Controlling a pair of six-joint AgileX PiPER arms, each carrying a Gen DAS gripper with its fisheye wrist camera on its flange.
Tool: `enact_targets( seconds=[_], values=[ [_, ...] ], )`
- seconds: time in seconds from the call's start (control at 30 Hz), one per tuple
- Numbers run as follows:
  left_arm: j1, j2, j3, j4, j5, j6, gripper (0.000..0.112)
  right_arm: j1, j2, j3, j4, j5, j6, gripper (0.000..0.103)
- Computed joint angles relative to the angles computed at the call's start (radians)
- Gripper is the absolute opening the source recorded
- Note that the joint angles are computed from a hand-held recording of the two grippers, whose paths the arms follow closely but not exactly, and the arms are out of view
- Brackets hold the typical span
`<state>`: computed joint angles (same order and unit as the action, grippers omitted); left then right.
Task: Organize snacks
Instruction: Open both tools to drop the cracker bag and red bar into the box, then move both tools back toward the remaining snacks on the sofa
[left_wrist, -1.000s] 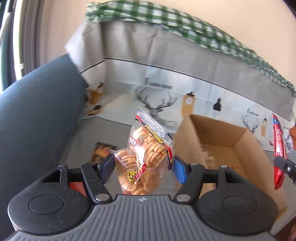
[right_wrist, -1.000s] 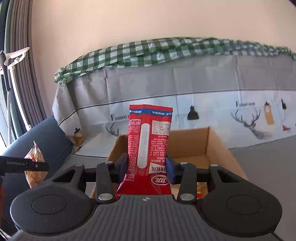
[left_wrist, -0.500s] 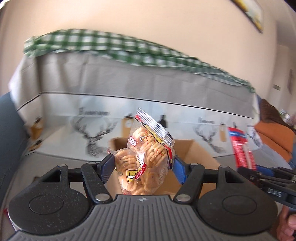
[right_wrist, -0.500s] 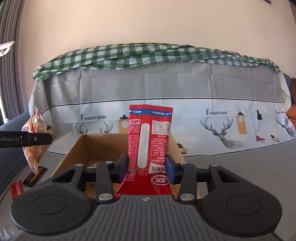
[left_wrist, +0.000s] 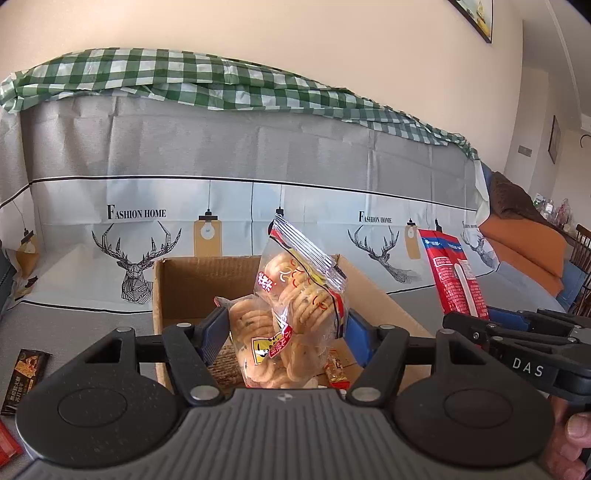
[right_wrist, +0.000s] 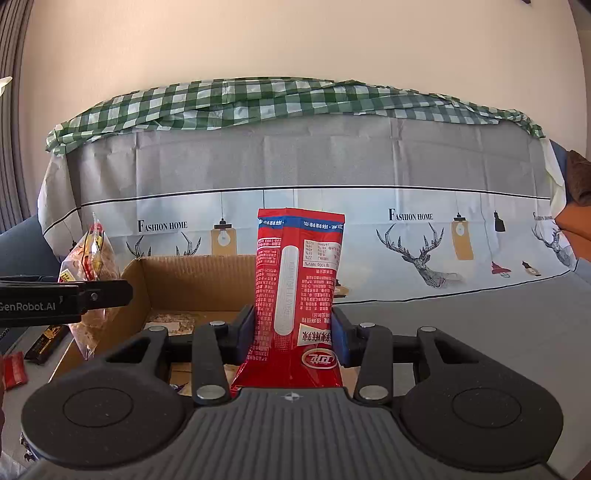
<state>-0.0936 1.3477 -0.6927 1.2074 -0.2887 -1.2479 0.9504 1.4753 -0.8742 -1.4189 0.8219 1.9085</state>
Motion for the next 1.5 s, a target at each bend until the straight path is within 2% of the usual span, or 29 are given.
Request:
enact_targets(
  seconds=[0.37,0.43,0.5,0.53,0.57,0.6,0.8,0.93,1.0,1.1,1.17,1.27,1.3,1.33,1.4,1.47,1.5],
  values=[
    [0.012,-0.010,0.013,-0.046,-0.009,0.031,0.072,0.007,-0.002,0.006,-0.015,0.000,0.010,0.044],
    [0.029,-0.007,0.006,0.045,-0.037,-0.061,0.077,0.007,-0.003,0.007,-0.016,-0.005,0.010,0.045],
    [0.047,0.002,-0.007,0.148,-0.078,-0.161,0.083,0.001,0.000,0.005,-0.005,-0.014,-0.008,0.051],
    [0.042,-0.003,-0.005,0.143,-0.073,-0.151,0.085,0.003,0.005,0.000,0.000,-0.009,-0.018,0.064],
    [0.031,-0.012,0.002,0.100,-0.057,-0.101,0.086,0.009,0.012,-0.006,0.002,0.004,-0.024,0.075],
    [0.023,-0.018,0.007,0.052,-0.046,-0.046,0.087,0.017,0.015,-0.008,-0.007,0.017,-0.019,0.076],
    [0.029,-0.028,0.020,-0.082,-0.028,0.061,0.091,0.038,0.037,-0.025,-0.018,0.039,-0.035,0.076],
    [0.032,-0.053,0.058,-0.317,-0.038,0.325,0.091,0.043,0.054,-0.046,-0.007,0.050,-0.043,0.076],
    [0.042,-0.066,0.067,-0.343,-0.043,0.377,0.090,0.049,0.068,-0.060,-0.002,0.066,-0.044,0.076],
    [0.090,-0.088,0.072,-0.236,-0.058,0.300,0.083,0.056,0.086,-0.084,0.011,0.077,-0.042,0.076],
    [0.144,-0.098,0.067,-0.088,-0.085,0.163,0.076,0.068,0.100,-0.099,0.010,0.088,-0.033,0.076],
    [0.239,-0.109,0.053,0.114,-0.141,-0.031,0.061,0.090,0.125,-0.128,0.011,0.102,-0.033,0.073],
    [0.270,-0.112,0.048,0.165,-0.162,-0.079,0.052,0.097,0.132,-0.137,0.010,0.103,-0.033,0.072],
    [0.301,-0.117,0.044,0.211,-0.180,-0.122,0.044,0.104,0.140,-0.147,0.007,0.101,-0.031,0.068],
    [0.362,-0.126,0.038,0.285,-0.221,-0.182,0.035,0.116,0.156,-0.166,0.005,0.096,-0.027,0.058],
    [0.425,-0.137,0.035,0.344,-0.264,-0.222,0.029,0.121,0.168,-0.185,0.005,0.078,-0.020,0.046],
    [0.455,-0.144,0.035,0.367,-0.287,-0.231,0.026,0.123,0.174,-0.195,0.004,0.069,-0.015,0.043]
  ],
)
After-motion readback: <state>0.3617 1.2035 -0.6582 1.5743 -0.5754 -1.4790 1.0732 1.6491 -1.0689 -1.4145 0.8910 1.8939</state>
